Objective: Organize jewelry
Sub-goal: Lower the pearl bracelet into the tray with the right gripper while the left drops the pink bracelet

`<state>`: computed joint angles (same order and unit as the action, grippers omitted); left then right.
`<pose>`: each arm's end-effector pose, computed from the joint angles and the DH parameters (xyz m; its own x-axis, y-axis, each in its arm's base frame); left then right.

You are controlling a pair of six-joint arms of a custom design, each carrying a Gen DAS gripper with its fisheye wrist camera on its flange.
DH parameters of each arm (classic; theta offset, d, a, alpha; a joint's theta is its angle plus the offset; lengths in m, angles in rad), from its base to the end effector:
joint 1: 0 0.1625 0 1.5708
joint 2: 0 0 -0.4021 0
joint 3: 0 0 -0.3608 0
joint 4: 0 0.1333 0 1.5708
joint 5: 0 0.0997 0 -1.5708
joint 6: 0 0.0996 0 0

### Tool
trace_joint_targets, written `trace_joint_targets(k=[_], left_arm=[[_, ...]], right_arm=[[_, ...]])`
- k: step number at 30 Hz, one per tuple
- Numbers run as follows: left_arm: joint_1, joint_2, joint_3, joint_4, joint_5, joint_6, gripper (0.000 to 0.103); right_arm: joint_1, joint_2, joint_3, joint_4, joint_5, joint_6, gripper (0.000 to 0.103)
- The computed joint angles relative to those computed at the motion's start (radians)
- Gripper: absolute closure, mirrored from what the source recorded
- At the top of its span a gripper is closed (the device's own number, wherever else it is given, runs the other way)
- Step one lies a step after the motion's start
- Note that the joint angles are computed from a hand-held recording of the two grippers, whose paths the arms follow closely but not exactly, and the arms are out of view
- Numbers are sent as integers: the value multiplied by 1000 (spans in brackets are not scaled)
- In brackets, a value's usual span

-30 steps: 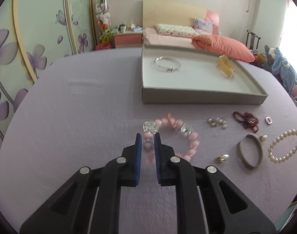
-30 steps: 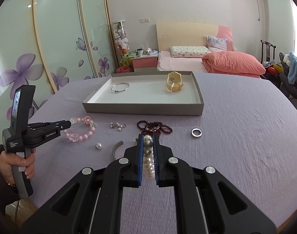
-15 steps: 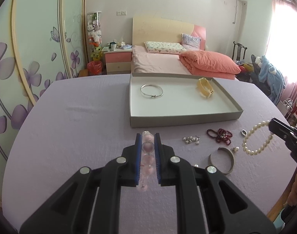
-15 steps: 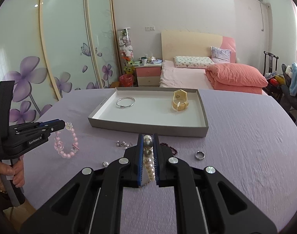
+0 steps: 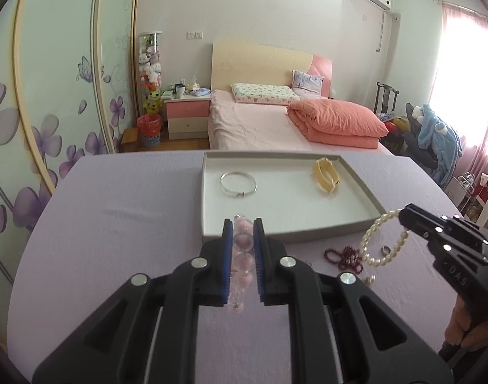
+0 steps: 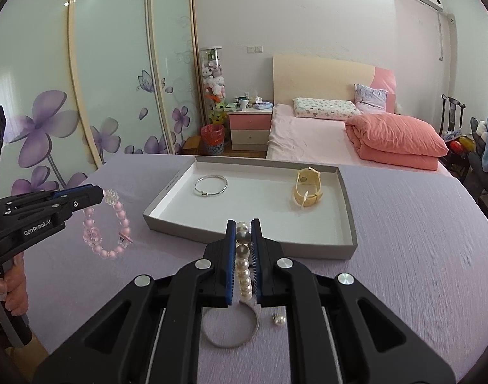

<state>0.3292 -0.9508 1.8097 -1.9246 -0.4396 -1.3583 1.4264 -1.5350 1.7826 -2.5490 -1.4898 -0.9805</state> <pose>-0.4351 -0.3847 0.1313 -0.7511 -0.1618 -0.6400 0.4452 0.5917 -0.6721 0.0673 -0.5198 0.4685 -0.6424 -0.5622 0.5209 -0.7662 0.4850 -0.4215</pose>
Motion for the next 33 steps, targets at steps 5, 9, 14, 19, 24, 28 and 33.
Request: trace_joint_targets(k=[5,9,14,19,24,28,33], left_arm=[[42,34,-47,-109,27,128,90],[89,71,-88,-241,41,259,90],[170,139,-166,-397,35,446,90],[248,208,-260,-480,7,576,90],[304,266,-336,-534,-21,663,90],[327,297,-376,-567,-32,720,90],[341,321,-403,-604,-47,762,90]], right_arm=[[32,89,-97,-6,-10,43,93],[52,168,-173,-30,-26,62,93],[79,306,-301,-19,-66,82,93],[91,419,-416,38,-103,105,93],[91,521,-529,109,-141,145,93],[85,553,-561,116,-156,140,93],[75,549,-564,114,-145,149,77]])
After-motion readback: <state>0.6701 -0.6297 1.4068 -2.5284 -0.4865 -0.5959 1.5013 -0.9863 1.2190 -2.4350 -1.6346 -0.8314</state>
